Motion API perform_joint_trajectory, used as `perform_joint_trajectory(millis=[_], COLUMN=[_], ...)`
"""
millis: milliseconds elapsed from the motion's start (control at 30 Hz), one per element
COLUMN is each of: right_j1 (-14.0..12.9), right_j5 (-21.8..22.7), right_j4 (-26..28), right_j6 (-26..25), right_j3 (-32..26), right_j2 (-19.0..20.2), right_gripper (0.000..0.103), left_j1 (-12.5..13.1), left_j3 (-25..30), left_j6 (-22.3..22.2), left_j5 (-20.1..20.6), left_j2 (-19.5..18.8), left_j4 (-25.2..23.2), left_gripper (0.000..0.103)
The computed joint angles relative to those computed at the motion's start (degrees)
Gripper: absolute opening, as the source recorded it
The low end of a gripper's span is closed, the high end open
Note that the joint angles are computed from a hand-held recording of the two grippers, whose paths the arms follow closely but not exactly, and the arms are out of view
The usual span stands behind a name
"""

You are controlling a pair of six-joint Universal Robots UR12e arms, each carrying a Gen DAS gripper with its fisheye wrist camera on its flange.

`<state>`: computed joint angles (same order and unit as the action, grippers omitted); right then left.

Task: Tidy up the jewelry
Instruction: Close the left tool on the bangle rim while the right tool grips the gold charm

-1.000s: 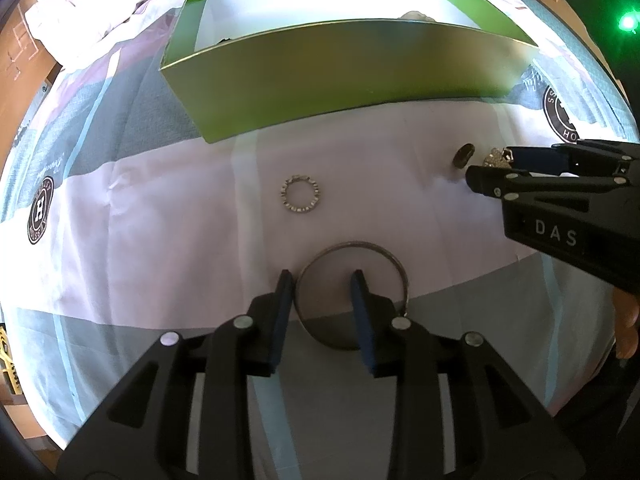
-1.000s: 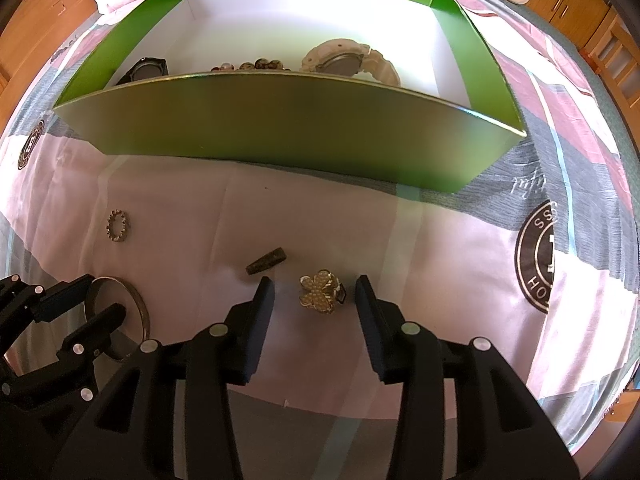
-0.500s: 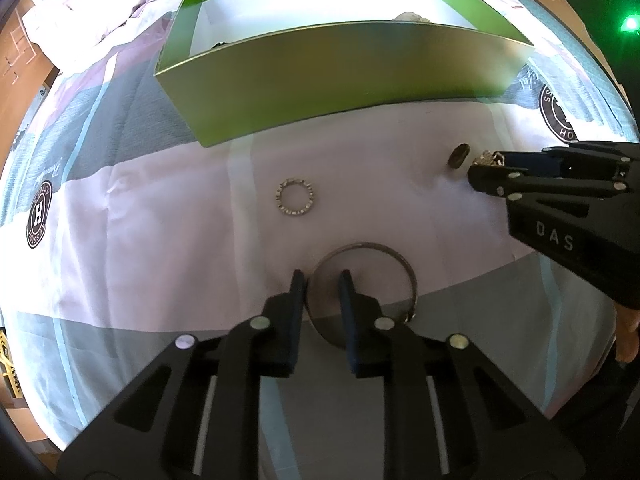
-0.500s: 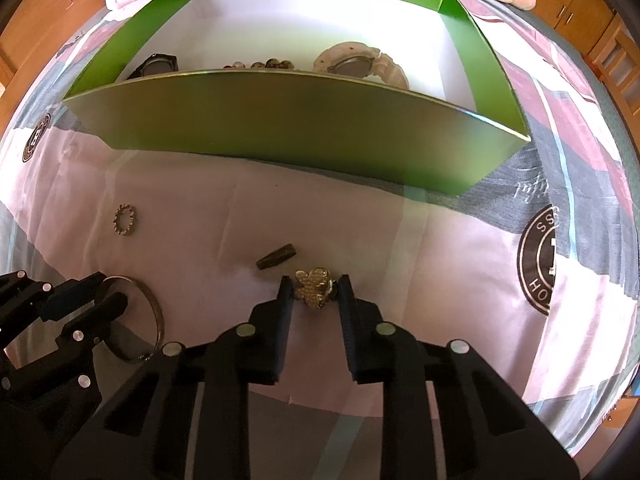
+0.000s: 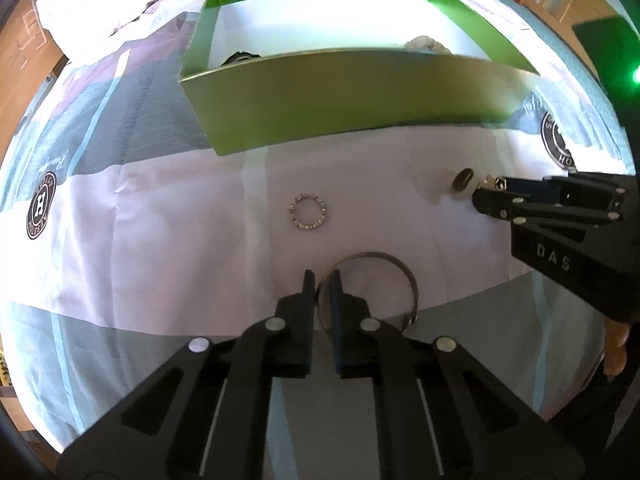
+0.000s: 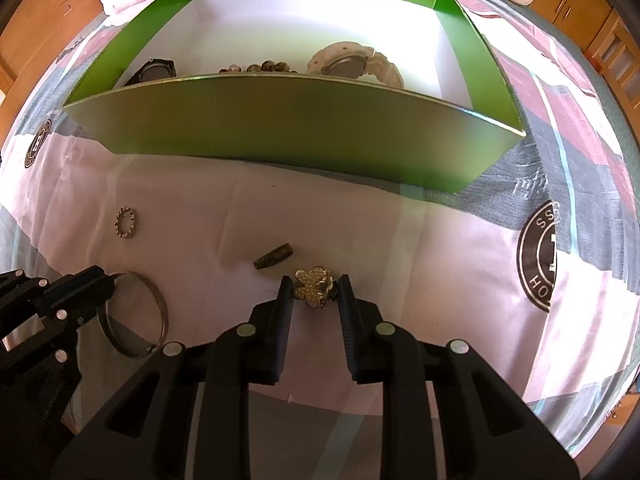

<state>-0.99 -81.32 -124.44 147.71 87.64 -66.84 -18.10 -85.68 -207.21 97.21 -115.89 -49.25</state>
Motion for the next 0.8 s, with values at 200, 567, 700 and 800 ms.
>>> perform_joint_trajectory(millis=[200, 567, 700, 800], right_j1=[-0.08, -1.07, -1.39, -1.53], right_j5=[0.06, 1.41, 1.83, 2.14], right_j4=[0.0, 1.06, 1.37, 1.66], right_j6=[-0.09, -0.03, -0.1, -0.36], right_j3=[-0.08, -0.86, -0.92, -1.02], right_j2=[0.07, -0.06, -0.27, -0.46], right_gripper=[0.024, 0.024, 0.024, 0.024], left_j1=[0.29, 2.18, 2.03, 1.55], left_j3=[-0.21, -0.9, -0.71, -0.18], left_j6=[-0.17, -1.48, -0.52, 0.6], left_j5=[-0.11, -4.84, -4.11, -2.76], left_j2=[0.16, 0.46, 0.24, -0.19], left_j4=[0.13, 0.12, -0.76, -1.03], left_gripper=[0.005, 0.019, 0.016, 0.005])
